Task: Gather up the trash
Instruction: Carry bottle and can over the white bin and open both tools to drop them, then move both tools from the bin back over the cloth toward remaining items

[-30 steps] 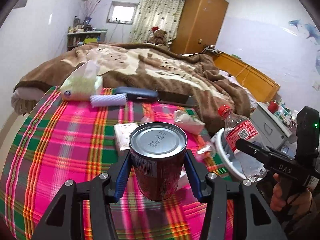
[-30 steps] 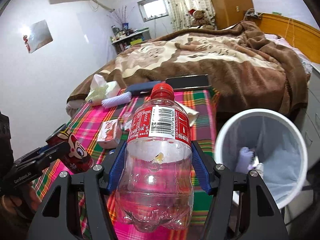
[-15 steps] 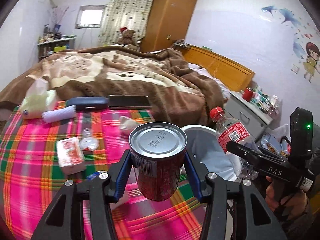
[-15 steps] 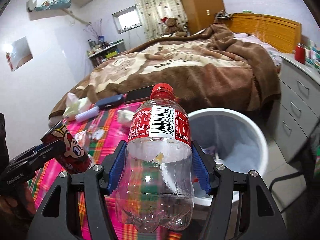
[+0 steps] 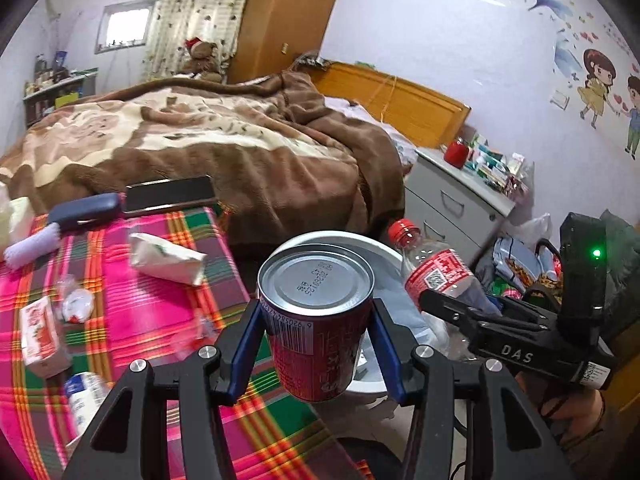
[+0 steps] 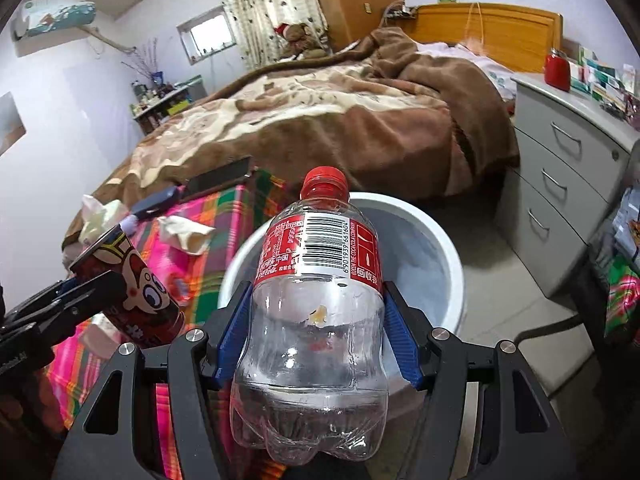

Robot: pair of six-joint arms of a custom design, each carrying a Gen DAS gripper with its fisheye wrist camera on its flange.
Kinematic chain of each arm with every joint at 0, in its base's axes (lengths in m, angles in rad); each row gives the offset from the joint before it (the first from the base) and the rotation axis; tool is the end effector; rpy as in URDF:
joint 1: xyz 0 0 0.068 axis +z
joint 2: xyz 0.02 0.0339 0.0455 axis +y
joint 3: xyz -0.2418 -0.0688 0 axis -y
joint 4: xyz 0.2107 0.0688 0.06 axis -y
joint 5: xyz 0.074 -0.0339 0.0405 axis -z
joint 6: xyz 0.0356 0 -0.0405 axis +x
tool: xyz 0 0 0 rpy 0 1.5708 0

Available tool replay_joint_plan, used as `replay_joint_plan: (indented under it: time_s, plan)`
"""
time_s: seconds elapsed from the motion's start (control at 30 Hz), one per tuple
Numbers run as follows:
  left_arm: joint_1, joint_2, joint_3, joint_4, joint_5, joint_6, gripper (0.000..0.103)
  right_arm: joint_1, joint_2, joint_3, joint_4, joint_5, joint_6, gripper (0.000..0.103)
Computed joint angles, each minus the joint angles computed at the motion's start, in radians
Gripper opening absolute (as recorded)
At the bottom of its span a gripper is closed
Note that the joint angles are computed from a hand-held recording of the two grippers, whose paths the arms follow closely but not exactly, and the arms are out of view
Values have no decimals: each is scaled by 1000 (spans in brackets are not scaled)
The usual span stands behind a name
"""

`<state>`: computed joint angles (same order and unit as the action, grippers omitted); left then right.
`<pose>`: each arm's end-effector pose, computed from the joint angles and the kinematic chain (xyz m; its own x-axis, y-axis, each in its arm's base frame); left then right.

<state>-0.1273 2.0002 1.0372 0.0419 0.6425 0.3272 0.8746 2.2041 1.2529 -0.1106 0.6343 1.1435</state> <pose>0.3467 -0.0659 0.1130 -0.5997 0.3362 -0.7262 0.6906 0.6759 -0.2574 0.2627 0.2814 0.0821 -0.6260 0.3941 -0.6729 0.3303 0.9157 0.2290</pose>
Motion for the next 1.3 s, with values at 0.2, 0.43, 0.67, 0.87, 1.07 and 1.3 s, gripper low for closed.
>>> replay_joint_plan:
  time_s: [0.2, 0.43, 0.67, 0.87, 1.07, 1.3]
  plan:
    - [-81, 71, 42, 31, -61, -31, 53, -43, 8, -50, 41, -50, -8, 64]
    - [-130, 136, 82, 54, -107, -52, 52, -72, 27, -61, 38, -69, -34, 64]
    - [-142, 150, 80, 86, -129, -64, 54, -90, 47, -43, 18, -81, -63, 65]
    - [-131, 135, 68, 88, -126, -68, 56, -77, 24, -76, 44, -45, -58, 65]
    - [-112, 94, 32, 102, -90, -65, 62, -64, 9, -70, 14, -21, -36, 65]
    - [-79, 48, -31, 136, -101, -49, 62, -49, 12, -52, 11, -3, -6, 65]
